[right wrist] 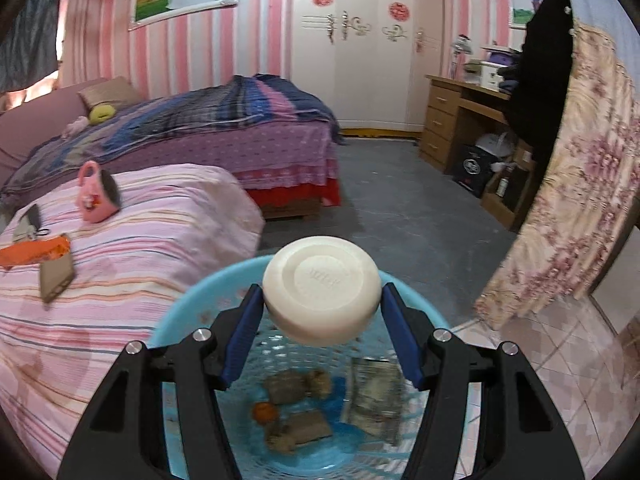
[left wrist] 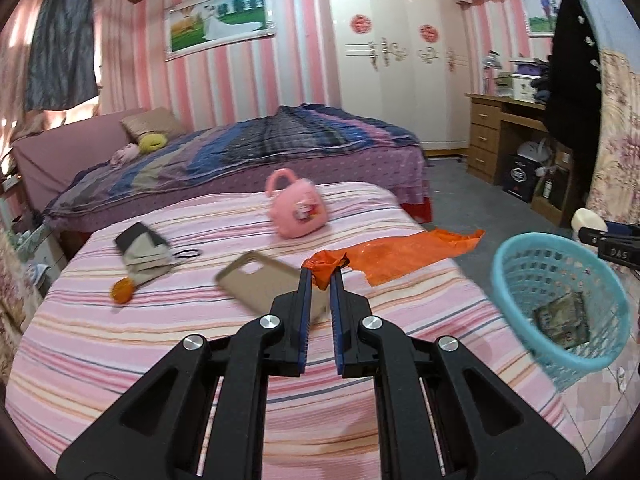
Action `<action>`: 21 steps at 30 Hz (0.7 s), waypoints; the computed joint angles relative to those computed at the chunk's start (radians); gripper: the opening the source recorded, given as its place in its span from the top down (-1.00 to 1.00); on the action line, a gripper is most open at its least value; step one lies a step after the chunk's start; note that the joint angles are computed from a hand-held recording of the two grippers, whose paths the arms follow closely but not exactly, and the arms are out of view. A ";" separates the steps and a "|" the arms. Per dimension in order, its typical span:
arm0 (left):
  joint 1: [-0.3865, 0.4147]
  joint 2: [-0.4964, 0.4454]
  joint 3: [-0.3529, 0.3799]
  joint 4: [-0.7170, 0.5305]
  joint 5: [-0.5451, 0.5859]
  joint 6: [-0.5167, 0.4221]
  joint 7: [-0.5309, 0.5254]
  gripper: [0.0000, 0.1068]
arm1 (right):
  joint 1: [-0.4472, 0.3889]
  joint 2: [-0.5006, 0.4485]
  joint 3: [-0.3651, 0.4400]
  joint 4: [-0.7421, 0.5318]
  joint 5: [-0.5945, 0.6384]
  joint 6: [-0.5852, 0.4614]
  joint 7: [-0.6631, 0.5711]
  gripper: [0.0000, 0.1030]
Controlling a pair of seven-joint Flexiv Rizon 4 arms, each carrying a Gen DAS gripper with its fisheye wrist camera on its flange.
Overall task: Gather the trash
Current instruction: 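Carry the orange bag and white lid over the light-blue basket, then open both tools over the basket to drop the bag and lid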
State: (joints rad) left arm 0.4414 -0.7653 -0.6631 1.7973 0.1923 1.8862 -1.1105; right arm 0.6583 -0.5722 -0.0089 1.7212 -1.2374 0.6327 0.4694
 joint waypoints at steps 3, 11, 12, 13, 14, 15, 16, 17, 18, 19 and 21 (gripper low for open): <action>-0.020 -0.005 -0.012 0.001 0.001 -0.014 0.005 0.85 | -0.014 0.037 0.011 0.056 -0.001 0.004 0.012 -0.17; -0.149 -0.016 0.033 -0.004 -0.018 -0.037 0.059 0.85 | -0.070 0.115 0.042 0.179 -0.044 0.042 0.118 -0.17; -0.159 -0.019 0.030 -0.003 -0.020 -0.046 0.068 0.85 | -0.075 0.116 0.044 0.181 -0.049 0.046 0.130 -0.17; -0.163 -0.024 0.019 -0.003 -0.024 -0.061 0.077 0.85 | -0.080 0.117 0.045 0.185 -0.054 0.050 0.145 -0.17; -0.170 -0.029 0.013 -0.004 -0.034 -0.075 0.084 0.84 | -0.083 0.117 0.046 0.188 -0.059 0.052 0.153 -0.17; -0.176 -0.031 0.011 -0.005 -0.044 -0.083 0.092 0.83 | -0.085 0.116 0.048 0.188 -0.062 0.053 0.160 -0.17; -0.190 -0.035 0.012 -0.014 -0.058 -0.102 0.102 0.83 | -0.087 0.115 0.050 0.188 -0.063 0.052 0.160 -0.17; -0.201 -0.036 0.013 -0.019 -0.069 -0.115 0.115 0.83 | -0.089 0.114 0.050 0.191 -0.067 0.055 0.164 -0.17; -0.207 -0.038 0.013 -0.021 -0.078 -0.121 0.128 0.69 | -0.091 0.113 0.051 0.192 -0.070 0.059 0.165 -0.17; -0.222 -0.033 0.024 -0.021 -0.091 -0.123 0.136 0.53 | -0.093 0.110 0.050 0.191 -0.072 0.061 0.167 -0.17; -0.238 -0.030 0.038 -0.020 -0.112 -0.101 0.139 -0.18 | -0.098 0.111 0.051 0.195 -0.074 0.069 0.169 -0.17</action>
State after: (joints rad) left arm 0.2031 -0.7955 -0.6252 1.7776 0.0800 1.7853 -0.9712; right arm 0.5601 -0.4615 0.0422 1.9160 -1.3117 0.7022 0.6382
